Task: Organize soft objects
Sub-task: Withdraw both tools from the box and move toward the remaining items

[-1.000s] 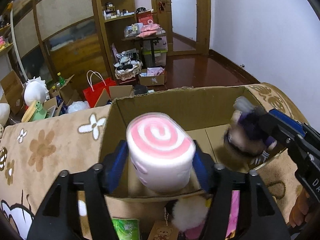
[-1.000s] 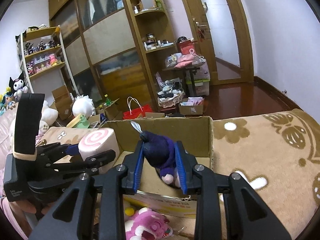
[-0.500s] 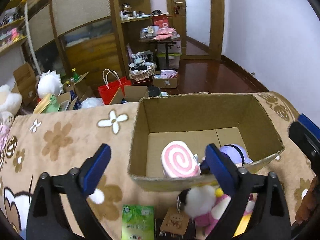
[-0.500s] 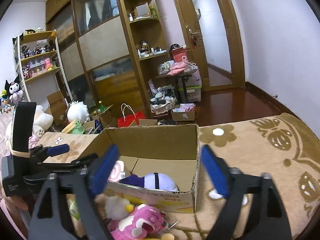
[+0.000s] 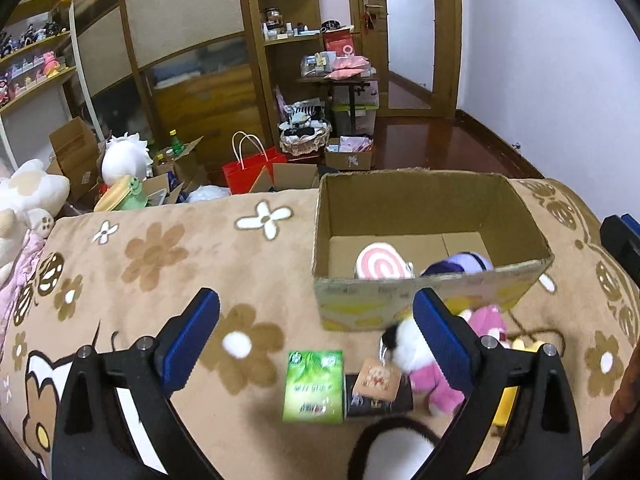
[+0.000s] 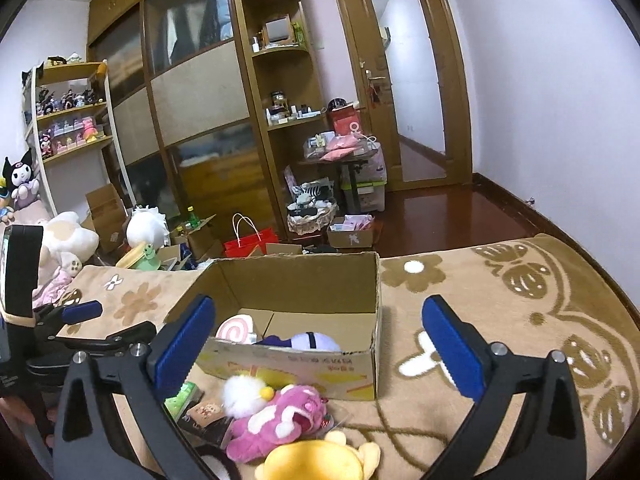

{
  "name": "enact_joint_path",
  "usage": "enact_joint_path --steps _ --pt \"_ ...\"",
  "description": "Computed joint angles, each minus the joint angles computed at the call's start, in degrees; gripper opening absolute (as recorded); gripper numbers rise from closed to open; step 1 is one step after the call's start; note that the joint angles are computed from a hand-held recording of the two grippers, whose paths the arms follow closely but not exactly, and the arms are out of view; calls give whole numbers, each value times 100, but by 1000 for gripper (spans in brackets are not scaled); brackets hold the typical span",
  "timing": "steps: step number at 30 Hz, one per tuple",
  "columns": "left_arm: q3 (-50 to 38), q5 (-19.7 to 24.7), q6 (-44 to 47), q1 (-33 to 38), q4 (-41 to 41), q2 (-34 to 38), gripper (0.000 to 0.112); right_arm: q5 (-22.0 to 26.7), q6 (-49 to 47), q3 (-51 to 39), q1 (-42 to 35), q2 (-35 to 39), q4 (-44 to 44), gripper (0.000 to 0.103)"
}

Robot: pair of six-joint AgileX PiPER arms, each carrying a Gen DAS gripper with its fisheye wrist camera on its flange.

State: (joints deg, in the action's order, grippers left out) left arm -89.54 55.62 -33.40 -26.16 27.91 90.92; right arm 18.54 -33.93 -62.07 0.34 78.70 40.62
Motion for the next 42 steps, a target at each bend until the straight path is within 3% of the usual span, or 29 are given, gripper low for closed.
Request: enact_joint_path --steps 5,12,16,25,42 --pt "271 284 -166 -171 95 -300 97 55 576 223 74 -322 -419 103" --pt "493 481 -191 -187 2 -574 97 -51 2250 524 548 -700 -2194 103" --pt "547 533 -165 -184 -36 -636 97 -24 2808 712 661 -841 -2741 103" --pt "371 715 160 96 -543 -395 97 100 3256 931 680 -850 -3169 103" --pt "-205 1031 613 605 -1323 626 97 152 2998 954 575 -214 -2947 103"
